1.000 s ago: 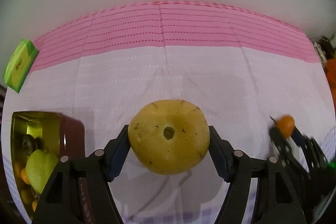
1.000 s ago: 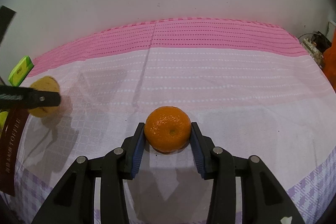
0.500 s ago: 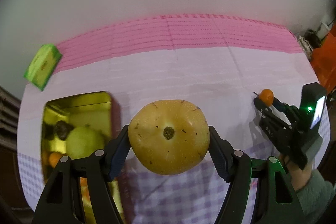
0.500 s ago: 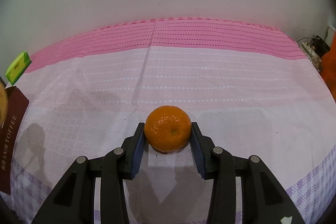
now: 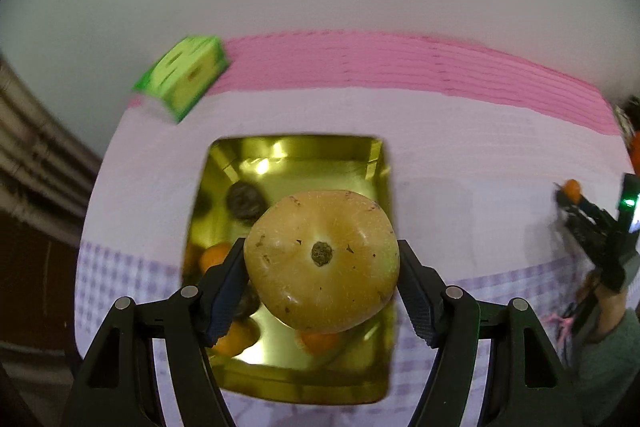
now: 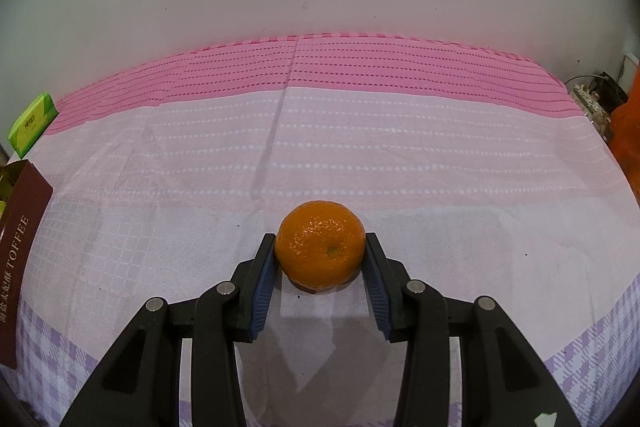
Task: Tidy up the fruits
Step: 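Carry the pale yellow pear-apple into the gold tin and open the left tool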
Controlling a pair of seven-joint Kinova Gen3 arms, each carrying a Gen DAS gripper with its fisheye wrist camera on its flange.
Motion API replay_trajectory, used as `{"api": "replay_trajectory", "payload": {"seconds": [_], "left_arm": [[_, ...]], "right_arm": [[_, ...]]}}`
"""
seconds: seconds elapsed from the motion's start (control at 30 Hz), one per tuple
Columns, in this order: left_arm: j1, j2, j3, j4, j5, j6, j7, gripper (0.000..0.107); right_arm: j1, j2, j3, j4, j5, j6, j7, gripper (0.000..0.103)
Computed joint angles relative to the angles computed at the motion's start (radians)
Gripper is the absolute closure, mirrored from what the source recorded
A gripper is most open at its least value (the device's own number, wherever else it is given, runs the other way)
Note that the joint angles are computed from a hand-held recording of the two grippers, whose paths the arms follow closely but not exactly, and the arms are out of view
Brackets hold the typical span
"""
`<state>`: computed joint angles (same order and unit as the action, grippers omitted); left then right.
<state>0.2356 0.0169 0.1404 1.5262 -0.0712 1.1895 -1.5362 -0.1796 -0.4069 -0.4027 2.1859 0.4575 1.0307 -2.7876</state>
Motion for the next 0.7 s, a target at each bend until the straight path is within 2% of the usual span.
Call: {"api": "replay_trajectory", "payload": {"seconds": [0.3, 0.7], "left_arm": [[-0.060, -0.005, -0.039, 0.074, 0.012, -0.002, -0.008, 0.037], [-0.131, -0.004, -0.073, 0.085, 0.030, -0.009, -0.028, 0.037]], "right_arm": [[0.002, 0.001, -0.001, -0.001, 0.000, 0.000, 0.000, 0.063], [0.000, 0.002, -0.003, -0.002, 0.001, 0.003, -0.003, 0.062]]}}
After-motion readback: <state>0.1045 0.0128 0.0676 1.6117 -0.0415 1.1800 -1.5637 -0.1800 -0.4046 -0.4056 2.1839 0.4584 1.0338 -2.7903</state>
